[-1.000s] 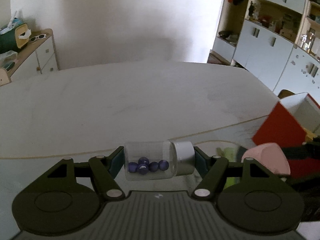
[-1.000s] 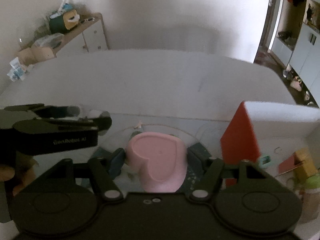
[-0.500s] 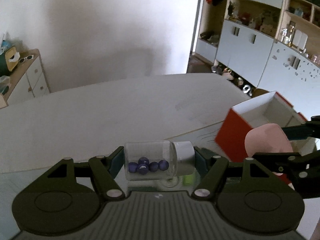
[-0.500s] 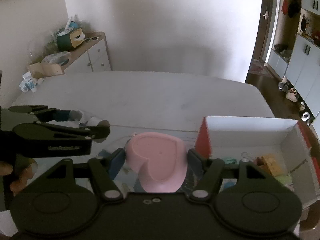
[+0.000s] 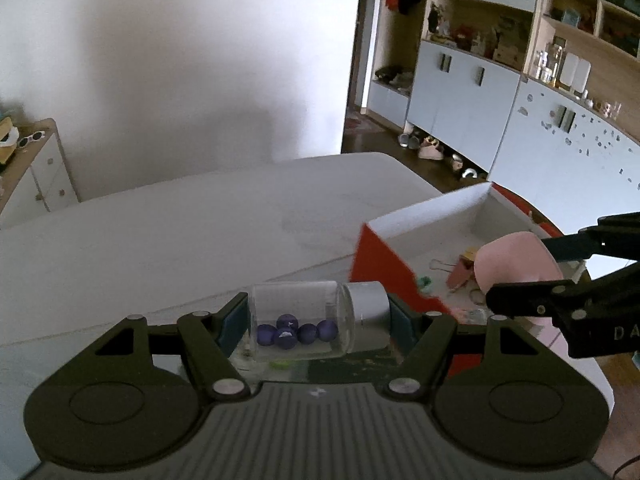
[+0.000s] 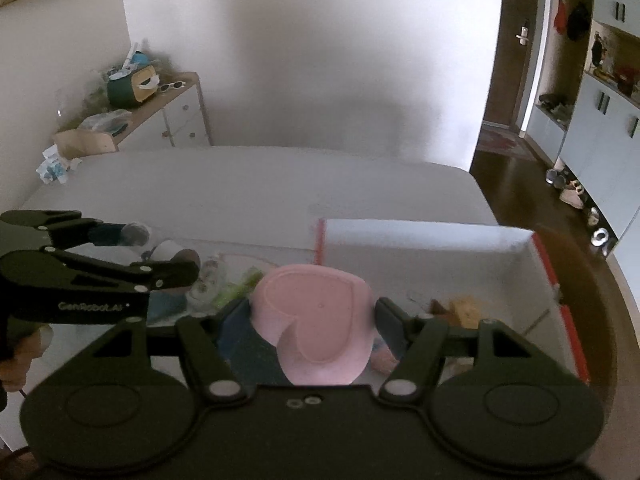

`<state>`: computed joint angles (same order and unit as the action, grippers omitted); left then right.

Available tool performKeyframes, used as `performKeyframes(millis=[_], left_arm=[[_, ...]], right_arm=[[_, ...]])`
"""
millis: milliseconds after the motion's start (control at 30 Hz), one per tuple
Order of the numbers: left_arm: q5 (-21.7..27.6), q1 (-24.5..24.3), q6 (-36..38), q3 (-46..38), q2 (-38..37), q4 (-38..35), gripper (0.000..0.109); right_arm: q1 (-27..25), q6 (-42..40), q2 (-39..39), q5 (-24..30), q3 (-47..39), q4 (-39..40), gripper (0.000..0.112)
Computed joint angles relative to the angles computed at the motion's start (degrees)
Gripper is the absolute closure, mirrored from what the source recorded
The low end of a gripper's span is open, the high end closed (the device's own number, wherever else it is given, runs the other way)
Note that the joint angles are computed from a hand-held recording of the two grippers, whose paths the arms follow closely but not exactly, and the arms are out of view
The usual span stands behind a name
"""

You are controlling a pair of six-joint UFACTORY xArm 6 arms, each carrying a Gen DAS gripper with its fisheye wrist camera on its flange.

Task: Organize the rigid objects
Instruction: 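Lift and carry the tube and heart dish with both tools over the red box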

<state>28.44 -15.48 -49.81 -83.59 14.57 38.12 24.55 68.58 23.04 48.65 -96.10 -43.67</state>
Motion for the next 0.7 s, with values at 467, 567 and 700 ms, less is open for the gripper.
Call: performKeyframes(millis=[467,567,700], left_arm=[[10.0,-6.8,1.4,-24.6,18.5,-2.7,0.037],[12.7,-7.5,2.9,-31.2,23.0,-3.9,0.037],[19.7,-8.6,8.2,-47.9,34.1,-7.9,0.037]], right_arm=[[-6.0,3.0,-16.1,-4.5,23.5,-3.6,0.044],[-7.4,2.7,-17.8,-5.2,26.0,-4.1,0.044],[-9.4,2.2,-18.8,-6.7,28.1,-4.1,0.044]])
